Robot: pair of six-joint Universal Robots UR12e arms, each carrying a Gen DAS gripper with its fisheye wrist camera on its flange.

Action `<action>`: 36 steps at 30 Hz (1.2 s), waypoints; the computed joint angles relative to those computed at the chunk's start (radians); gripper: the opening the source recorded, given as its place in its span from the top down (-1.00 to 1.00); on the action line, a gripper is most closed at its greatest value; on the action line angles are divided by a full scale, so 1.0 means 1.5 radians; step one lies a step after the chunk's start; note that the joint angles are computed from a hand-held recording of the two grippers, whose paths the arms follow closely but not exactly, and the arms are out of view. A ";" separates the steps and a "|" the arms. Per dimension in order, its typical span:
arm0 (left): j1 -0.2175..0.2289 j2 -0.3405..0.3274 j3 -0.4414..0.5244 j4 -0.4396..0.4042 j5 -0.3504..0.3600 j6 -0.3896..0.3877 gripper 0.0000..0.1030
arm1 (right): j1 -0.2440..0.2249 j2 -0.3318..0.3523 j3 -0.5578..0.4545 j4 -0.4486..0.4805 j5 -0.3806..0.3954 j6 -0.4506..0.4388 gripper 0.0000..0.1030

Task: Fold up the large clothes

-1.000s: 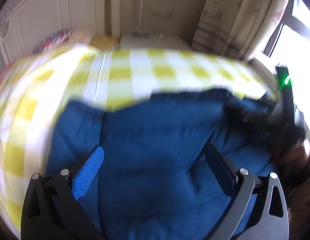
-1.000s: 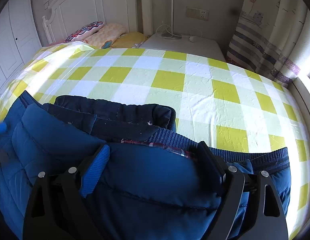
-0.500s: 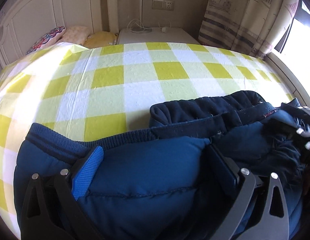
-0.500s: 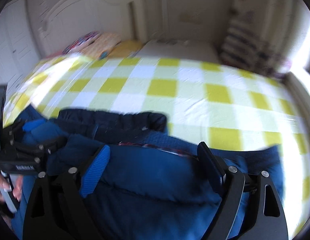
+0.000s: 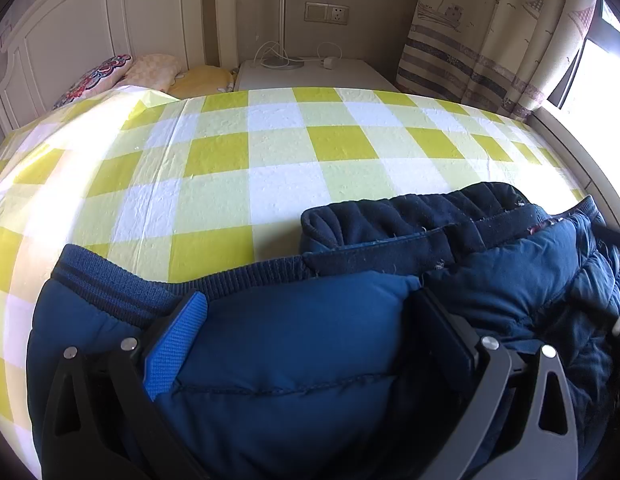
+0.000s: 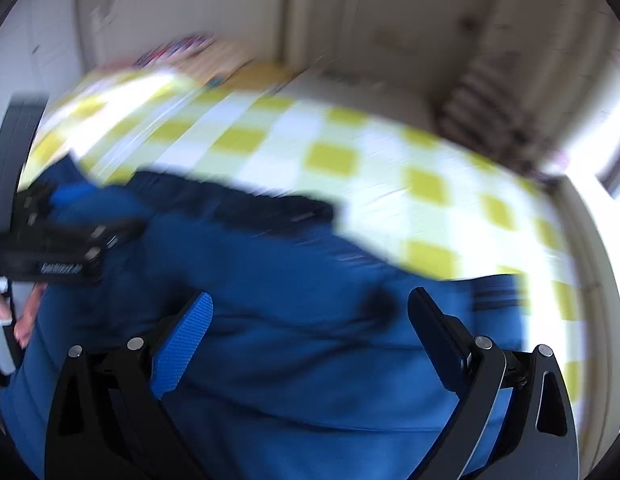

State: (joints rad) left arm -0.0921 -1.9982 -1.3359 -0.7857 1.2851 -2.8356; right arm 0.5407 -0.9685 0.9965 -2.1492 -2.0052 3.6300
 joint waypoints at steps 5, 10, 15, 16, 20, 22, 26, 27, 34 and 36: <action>0.002 -0.001 0.001 -0.001 -0.009 -0.005 -0.96 | -0.046 -0.056 0.112 -0.022 0.051 0.121 -0.91; 0.002 0.001 -0.002 0.002 -0.008 -0.006 -0.96 | -0.054 -0.063 0.138 -0.069 0.079 0.127 -0.91; 0.003 0.023 -0.017 0.033 0.028 -0.018 -0.95 | -0.054 -0.069 0.150 -0.082 0.078 0.127 -0.91; 0.005 0.029 -0.025 0.050 0.029 -0.016 -0.95 | -0.055 -0.070 0.150 -0.077 0.078 0.125 -0.91; 0.027 0.013 -0.002 0.018 0.110 -0.062 -0.95 | -0.053 -0.070 0.151 -0.080 0.071 0.127 -0.91; 0.054 -0.003 0.022 -0.056 0.037 -0.114 -0.96 | -0.054 -0.070 0.154 -0.084 0.074 0.124 -0.91; 0.057 -0.004 0.022 -0.058 0.043 -0.133 -0.96 | -0.053 -0.069 0.149 -0.079 0.072 0.129 -0.91; 0.056 -0.003 0.020 -0.053 0.046 -0.132 -0.96 | -0.054 -0.068 0.146 -0.073 0.072 0.127 -0.91; 0.068 0.085 -0.073 0.112 0.007 -0.141 -0.95 | -0.018 -0.082 0.116 -0.076 0.078 0.088 -0.90; 0.052 0.111 -0.095 0.124 0.022 -0.092 -0.95 | 0.012 -0.068 0.089 -0.089 0.071 0.004 -0.90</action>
